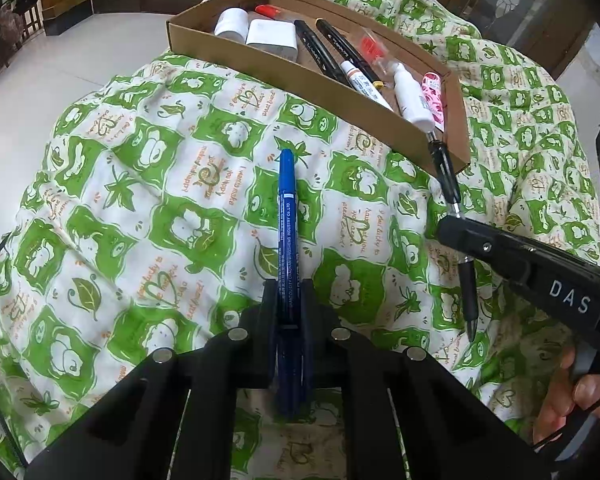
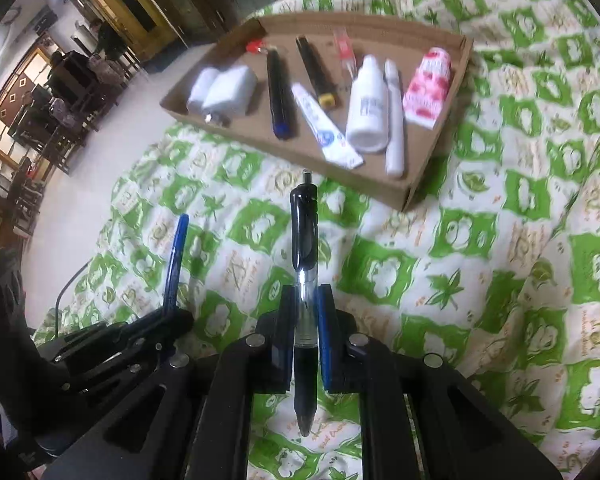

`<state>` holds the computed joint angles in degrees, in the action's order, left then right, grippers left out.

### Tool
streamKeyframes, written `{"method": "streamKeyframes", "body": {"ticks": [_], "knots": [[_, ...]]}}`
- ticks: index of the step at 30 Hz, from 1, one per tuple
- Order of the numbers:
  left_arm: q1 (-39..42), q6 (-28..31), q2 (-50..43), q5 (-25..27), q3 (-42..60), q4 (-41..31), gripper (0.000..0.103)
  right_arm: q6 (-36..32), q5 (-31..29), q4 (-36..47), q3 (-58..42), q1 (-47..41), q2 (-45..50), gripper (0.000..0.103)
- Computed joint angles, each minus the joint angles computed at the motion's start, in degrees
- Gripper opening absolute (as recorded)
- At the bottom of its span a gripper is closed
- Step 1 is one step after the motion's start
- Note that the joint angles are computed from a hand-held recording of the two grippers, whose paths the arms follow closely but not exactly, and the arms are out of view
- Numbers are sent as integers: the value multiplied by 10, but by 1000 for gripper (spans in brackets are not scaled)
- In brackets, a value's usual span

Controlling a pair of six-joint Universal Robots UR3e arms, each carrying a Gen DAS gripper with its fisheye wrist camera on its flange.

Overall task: Organize rigid objects
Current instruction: 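Lift the blue pen and black pen off the quilt with both tools, then carry the blue pen and black pen over the tray with both tools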

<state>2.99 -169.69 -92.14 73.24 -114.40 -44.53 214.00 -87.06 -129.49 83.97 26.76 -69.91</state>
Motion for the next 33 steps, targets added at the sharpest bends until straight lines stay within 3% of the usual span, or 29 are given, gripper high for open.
{"method": "streamKeyframes", "body": {"ticks": [8,25,33], "knots": [[6,-5,12,-8,0,0,8,1,12,-14,17,-10,-13,10],[-10,6,71,74,82,-1,8,9,11,-52,36,-12,-25,10],[1,-3,84,76,81,-7,8,12,9,-66,43,-13,-34,10]]}}
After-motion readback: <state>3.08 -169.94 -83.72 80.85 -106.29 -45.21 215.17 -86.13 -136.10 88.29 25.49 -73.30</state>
